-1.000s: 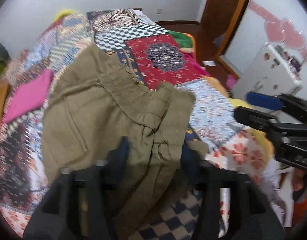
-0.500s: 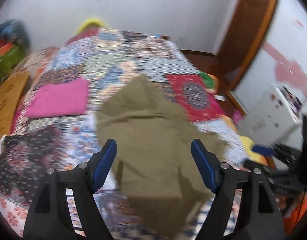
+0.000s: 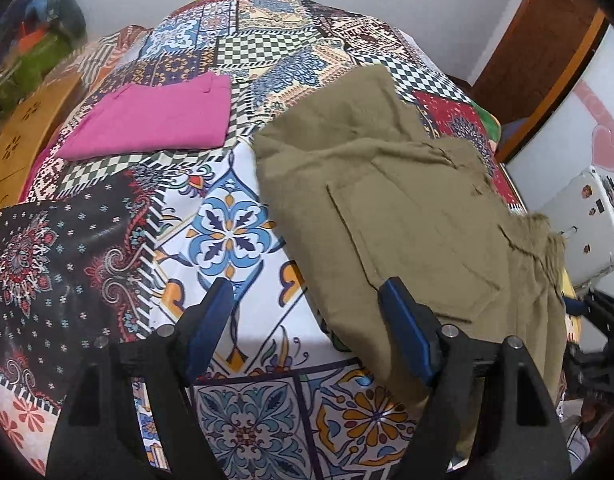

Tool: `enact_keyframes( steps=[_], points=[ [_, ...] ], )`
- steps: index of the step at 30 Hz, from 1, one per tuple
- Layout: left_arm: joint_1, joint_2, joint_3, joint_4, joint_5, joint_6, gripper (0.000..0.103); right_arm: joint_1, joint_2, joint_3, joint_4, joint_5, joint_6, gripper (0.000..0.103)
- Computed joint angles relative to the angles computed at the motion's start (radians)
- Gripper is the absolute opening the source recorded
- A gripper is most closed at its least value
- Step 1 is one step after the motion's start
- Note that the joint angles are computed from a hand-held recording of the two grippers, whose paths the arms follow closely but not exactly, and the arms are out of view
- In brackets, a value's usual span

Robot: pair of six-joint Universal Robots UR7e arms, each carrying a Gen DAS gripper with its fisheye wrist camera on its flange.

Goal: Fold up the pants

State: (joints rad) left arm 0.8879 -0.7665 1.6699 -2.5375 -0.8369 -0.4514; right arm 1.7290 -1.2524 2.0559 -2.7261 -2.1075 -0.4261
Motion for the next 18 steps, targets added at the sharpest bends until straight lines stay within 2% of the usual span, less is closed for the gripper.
enact_keyframes(
  steps=[2, 6, 12, 18],
  points=[
    [0.002, 0.005, -0.004, -0.001, -0.017, 0.0, 0.077, -0.01, 0.022, -0.015, -0.023, -0.028, -0.005, 0.051],
    [-0.007, 0.02, -0.002, -0.016, -0.021, 0.016, 0.077, -0.045, 0.061, -0.073, -0.011, -0.036, 0.001, 0.051],
    [-0.002, 0.055, -0.045, -0.023, -0.076, 0.021, 0.077, -0.085, 0.162, -0.217, 0.019, -0.063, -0.012, 0.051],
    [0.004, 0.102, -0.105, -0.014, -0.087, 0.014, 0.077, -0.101, 0.264, -0.344, 0.008, -0.077, -0.077, 0.051]
  ],
)
